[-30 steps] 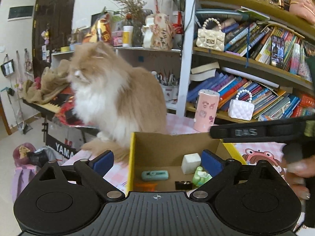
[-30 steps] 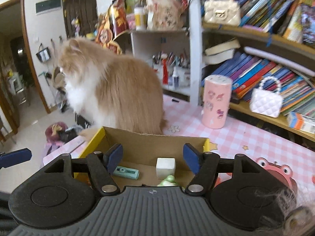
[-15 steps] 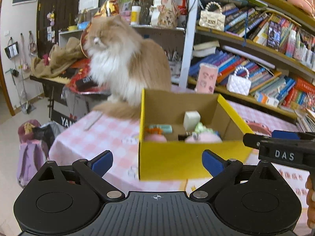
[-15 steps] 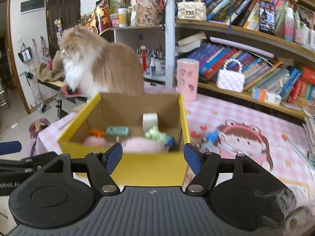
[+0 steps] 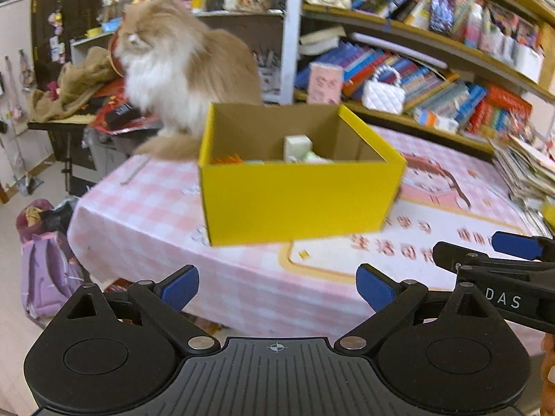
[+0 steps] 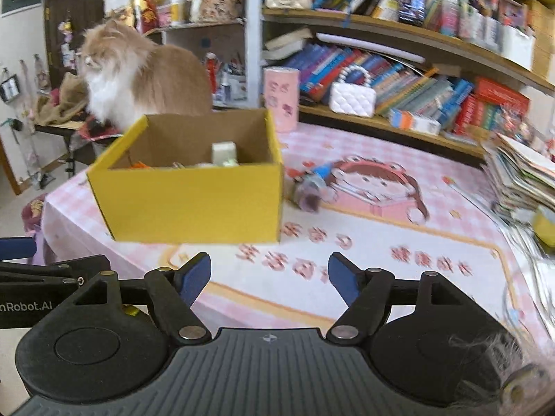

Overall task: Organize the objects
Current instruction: 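Move both tools back from the yellow box toward the remaining toys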

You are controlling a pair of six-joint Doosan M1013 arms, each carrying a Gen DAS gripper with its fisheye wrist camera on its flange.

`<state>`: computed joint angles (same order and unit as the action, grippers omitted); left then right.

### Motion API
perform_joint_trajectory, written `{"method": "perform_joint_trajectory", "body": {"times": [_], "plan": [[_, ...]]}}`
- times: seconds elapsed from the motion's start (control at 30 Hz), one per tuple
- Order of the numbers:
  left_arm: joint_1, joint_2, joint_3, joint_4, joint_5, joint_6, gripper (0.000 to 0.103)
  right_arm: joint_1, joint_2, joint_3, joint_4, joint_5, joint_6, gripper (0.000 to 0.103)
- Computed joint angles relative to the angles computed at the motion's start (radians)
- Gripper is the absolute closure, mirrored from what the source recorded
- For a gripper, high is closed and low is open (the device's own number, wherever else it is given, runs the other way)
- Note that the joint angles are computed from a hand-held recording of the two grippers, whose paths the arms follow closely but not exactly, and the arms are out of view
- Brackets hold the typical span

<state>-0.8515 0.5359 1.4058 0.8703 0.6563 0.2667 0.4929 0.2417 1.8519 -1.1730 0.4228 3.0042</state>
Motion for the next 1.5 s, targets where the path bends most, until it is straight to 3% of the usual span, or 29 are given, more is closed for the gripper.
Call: {"method": "perform_joint_trajectory", "body": {"times": [0.47,0.8,1.07,1.37,1.5], "plan": [[-0.017,0.054,-0.088,-0.229,-0.084,0.309,0.004,-0.012,-0.057,0.077,0.065,0.169,0.080,0.025],[-0.028,0.135,-0.220,-0.406,-0.072,0.535,0.004,-0.073,-0.076,0.101,0.122,0.211,0.073,0.025],[-0.035,0.203,-0.339,-0.417,-0.024,0.563,0.004,-0.151,-0.061,0.081,0.189,0.163,-0.020,0.025],[-0.056,0.314,-0.526,-0.191,0.045,0.447,0.007,-0.250,-0.030,0.036,0.112,0.052,0.003,0.026],[-0.058,0.409,-0.694,-0.173,0.137,0.457,0.032,-0.294,-0.008,0.006,0.039,-0.008,0.033,0.026]]}}
